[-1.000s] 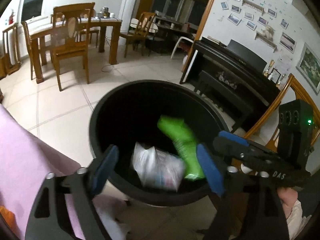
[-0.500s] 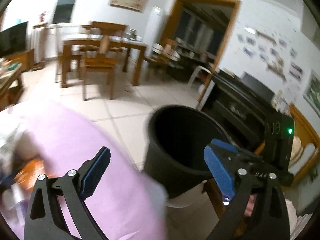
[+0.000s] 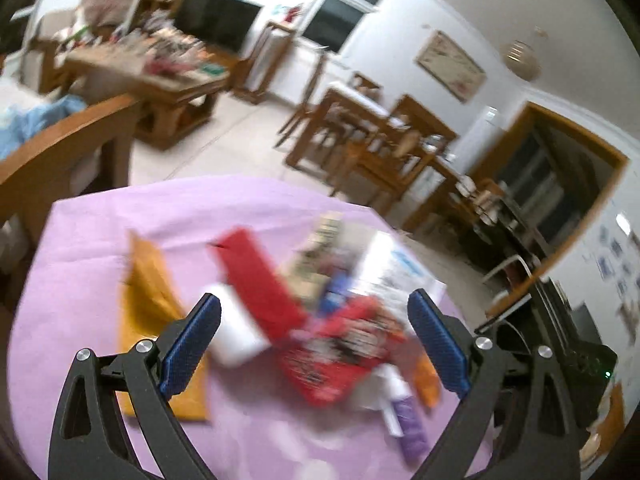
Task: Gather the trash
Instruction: 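Grasp the red juice box with the left tool while the right tool grasps a white packet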
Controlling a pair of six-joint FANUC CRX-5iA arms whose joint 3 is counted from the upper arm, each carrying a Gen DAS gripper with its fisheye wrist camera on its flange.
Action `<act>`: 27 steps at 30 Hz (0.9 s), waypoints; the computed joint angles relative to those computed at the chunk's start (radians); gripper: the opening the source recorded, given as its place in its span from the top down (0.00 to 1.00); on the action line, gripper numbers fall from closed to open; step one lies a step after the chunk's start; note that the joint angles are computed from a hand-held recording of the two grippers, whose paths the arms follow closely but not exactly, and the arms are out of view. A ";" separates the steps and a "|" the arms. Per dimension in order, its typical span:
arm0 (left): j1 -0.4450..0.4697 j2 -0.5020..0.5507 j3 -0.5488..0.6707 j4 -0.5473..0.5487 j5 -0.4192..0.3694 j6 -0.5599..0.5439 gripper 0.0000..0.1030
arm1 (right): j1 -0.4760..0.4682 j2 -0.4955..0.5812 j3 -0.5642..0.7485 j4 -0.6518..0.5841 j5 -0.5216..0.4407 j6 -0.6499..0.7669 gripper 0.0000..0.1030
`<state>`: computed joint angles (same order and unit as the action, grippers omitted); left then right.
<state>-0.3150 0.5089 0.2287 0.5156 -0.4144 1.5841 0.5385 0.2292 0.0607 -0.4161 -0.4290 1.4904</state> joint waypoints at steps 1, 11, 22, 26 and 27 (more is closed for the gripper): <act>0.017 0.024 0.031 0.005 -0.038 0.011 0.09 | -0.003 0.028 0.043 0.002 -0.015 -0.017 0.26; 0.053 0.168 0.219 0.034 -0.186 -0.043 0.11 | -0.038 0.349 0.420 0.204 -0.114 -0.332 0.23; 0.035 0.188 0.237 -0.048 -0.171 -0.024 0.57 | -0.004 0.301 0.347 0.146 0.027 -0.103 0.82; 0.021 0.155 0.190 -0.051 -0.111 -0.061 0.70 | 0.018 0.238 0.253 0.197 0.115 -0.100 0.89; 0.018 0.155 0.190 -0.057 -0.106 -0.063 0.70 | 0.023 0.219 0.229 0.196 0.133 -0.089 0.90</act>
